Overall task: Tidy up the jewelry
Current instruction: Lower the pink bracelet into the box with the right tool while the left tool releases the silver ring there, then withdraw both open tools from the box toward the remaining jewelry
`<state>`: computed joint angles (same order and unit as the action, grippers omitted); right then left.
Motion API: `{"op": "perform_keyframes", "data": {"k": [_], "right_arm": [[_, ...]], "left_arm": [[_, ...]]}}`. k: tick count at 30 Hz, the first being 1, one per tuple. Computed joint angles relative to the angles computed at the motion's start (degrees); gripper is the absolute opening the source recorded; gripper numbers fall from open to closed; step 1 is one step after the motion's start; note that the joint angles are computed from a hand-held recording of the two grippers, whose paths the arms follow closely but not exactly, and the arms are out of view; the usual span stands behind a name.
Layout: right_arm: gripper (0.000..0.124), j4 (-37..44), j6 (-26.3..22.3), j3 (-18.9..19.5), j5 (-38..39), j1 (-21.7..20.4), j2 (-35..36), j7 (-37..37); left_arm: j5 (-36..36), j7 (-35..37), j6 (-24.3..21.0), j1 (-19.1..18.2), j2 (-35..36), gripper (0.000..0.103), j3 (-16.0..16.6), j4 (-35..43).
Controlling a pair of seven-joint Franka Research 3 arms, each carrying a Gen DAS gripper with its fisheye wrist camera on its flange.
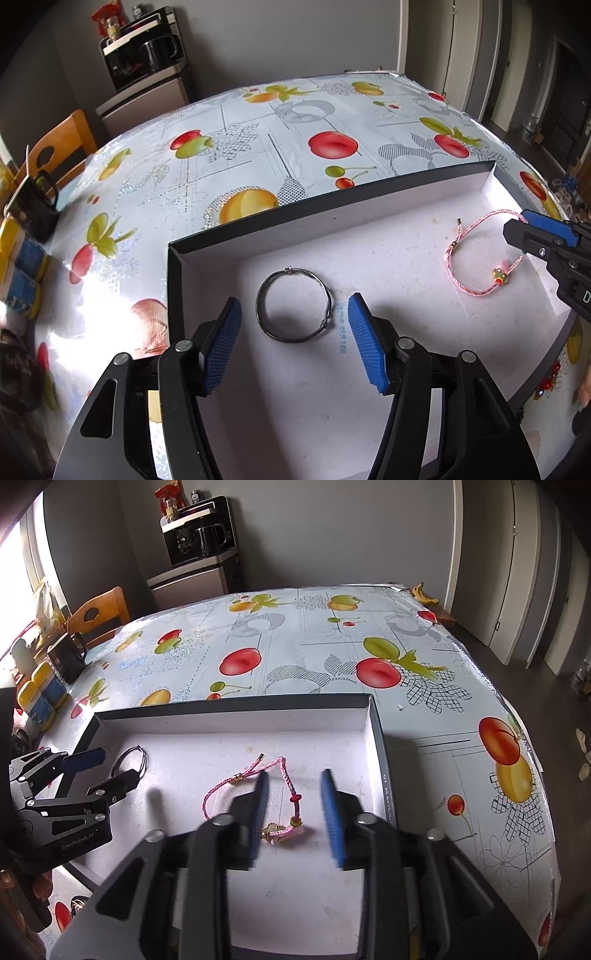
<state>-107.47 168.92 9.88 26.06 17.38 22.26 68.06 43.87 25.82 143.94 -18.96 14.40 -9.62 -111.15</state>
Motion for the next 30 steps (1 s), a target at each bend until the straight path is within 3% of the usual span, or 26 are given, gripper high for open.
{"op": "perform_keyframes", "data": {"k": [3, 5, 8, 11, 16, 20, 26, 30], "right_arm": [[0.034, -1.9, 1.2, 3.0, 4.0, -3.0, -1.8, -4.0], [0.047, -3.2, 1.9, 4.6, 7.2, -4.5, -3.2, -6.9], [0.054, -5.7, 2.9, 6.3, 12.6, -6.3, -5.9, -12.1], [0.072, -7.8, 3.0, 7.2, 18.6, -7.3, -8.5, -17.8], [0.089, -13.0, 5.1, 8.9, 32.9, -8.8, -14.3, -32.9], [0.092, -16.4, 3.8, 7.8, 43.8, -8.2, -18.2, -43.8], [0.096, -21.3, 4.1, 4.0, 52.6, -4.6, -21.6, -53.1], [0.096, -23.2, 5.5, 1.6, 57.2, -1.5, -22.3, -58.4]], "left_arm": [[1.2, -2.0, 3.5, 0.2, -2.3, 0.070, 0.1, -2.5], [3.1, -4.2, 5.0, 0.1, -4.1, 0.081, 0.1, -4.1], [4.1, -6.0, 7.0, 0.6, -6.5, 0.084, -0.5, -6.3], [5.2, -8.3, 9.7, 1.3, -9.2, 0.088, -1.0, -8.9], [10.5, -14.9, 10.1, 1.7, -14.5, 0.093, -3.0, -13.3], [14.7, -20.0, 9.3, 2.1, -18.6, 0.096, -5.4, -17.0], [19.7, -26.5, 5.0, 1.4, -21.4, 0.096, -9.1, -20.9], [21.4, -30.4, 5.5, 0.5, -21.5, 0.097, -10.0, -22.9]]}}
